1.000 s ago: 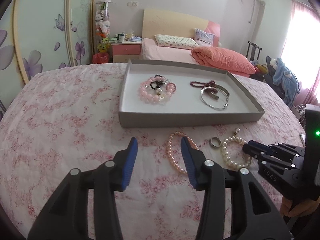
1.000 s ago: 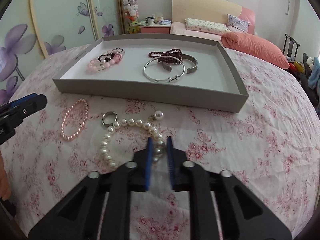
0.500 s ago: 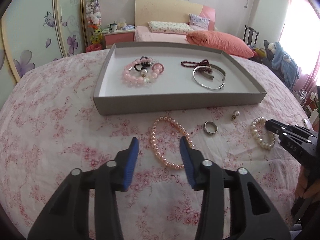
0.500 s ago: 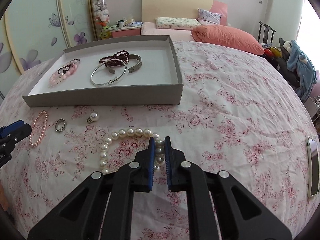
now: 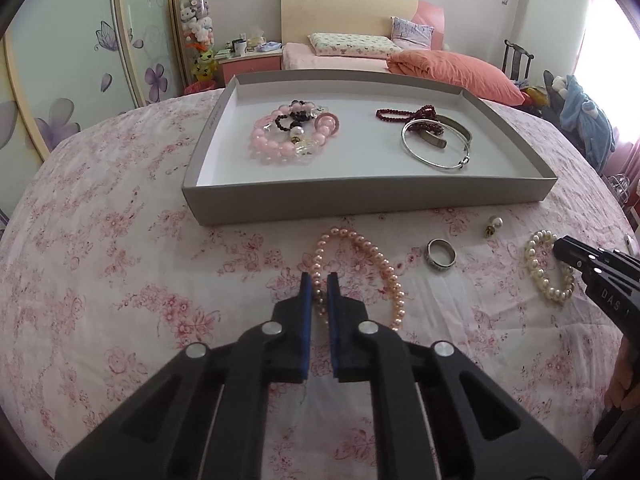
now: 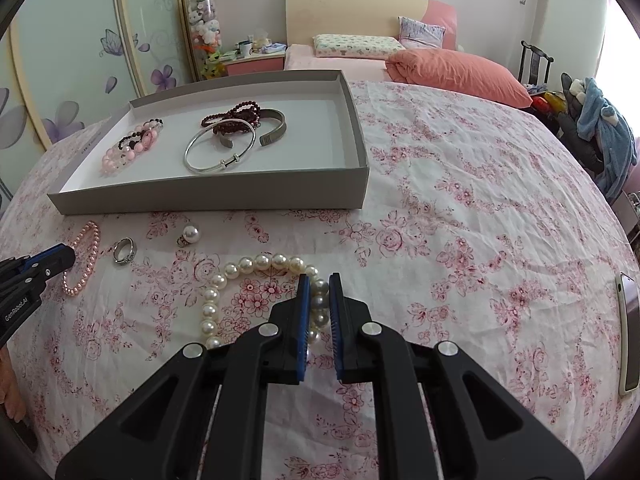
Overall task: Organize jewelry
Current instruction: 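Carry the pink pearl bracelet into the tray with the left tool while the right carries the white pearls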
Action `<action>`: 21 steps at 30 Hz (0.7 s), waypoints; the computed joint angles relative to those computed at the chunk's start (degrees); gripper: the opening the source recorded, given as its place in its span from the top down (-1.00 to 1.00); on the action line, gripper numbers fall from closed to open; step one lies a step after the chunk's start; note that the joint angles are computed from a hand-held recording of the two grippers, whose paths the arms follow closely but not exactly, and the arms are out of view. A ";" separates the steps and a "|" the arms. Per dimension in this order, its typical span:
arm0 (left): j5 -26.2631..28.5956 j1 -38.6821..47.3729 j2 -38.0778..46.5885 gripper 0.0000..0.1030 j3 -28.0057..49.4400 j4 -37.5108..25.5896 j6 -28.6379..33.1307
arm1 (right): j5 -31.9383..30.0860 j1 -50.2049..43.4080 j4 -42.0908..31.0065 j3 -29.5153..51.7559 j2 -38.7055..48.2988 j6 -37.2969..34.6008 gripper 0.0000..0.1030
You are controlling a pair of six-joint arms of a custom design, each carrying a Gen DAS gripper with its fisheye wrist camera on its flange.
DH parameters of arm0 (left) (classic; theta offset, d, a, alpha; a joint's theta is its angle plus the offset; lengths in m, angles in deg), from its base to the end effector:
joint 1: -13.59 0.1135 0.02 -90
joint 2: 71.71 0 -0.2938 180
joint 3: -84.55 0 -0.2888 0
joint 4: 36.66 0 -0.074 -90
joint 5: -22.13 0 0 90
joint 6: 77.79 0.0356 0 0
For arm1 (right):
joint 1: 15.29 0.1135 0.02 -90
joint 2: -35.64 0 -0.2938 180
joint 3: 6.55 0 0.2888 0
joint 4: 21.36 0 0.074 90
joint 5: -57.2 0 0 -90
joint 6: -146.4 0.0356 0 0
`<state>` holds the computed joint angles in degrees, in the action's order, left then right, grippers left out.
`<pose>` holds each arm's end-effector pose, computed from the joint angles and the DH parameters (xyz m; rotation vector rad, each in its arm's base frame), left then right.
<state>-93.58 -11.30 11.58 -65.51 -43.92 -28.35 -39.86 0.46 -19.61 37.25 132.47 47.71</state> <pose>0.1971 -0.0744 0.0812 -0.4838 2.4300 0.1242 0.2847 0.0848 0.0892 -0.5744 2.3997 0.2053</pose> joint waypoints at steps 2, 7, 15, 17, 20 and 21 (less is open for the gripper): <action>0.49 0.36 -0.49 0.85 -0.43 0.28 0.07 | -0.13 -0.16 -0.03 0.02 0.01 -0.11 0.79; 1.27 1.32 -3.16 0.87 -2.04 -0.32 -0.37 | -1.61 -0.65 0.40 -0.15 -0.11 0.85 0.79; -0.26 0.36 -17.74 0.87 -6.64 -5.40 -0.62 | -6.28 -1.54 3.32 -3.73 -4.82 2.24 0.79; -1.09 -0.64 -21.13 0.87 -7.18 -7.28 -1.03 | -7.41 -1.48 3.37 -4.36 -6.32 2.50 0.79; -2.66 -2.61 -25.68 0.87 -7.39 -10.28 -1.84 | -9.38 -1.29 3.38 -5.63 -9.34 2.98 0.79; -2.94 -3.08 -26.87 0.87 -7.48 -10.88 -1.95 | -10.07 -1.18 3.28 -6.04 -10.43 3.22 0.79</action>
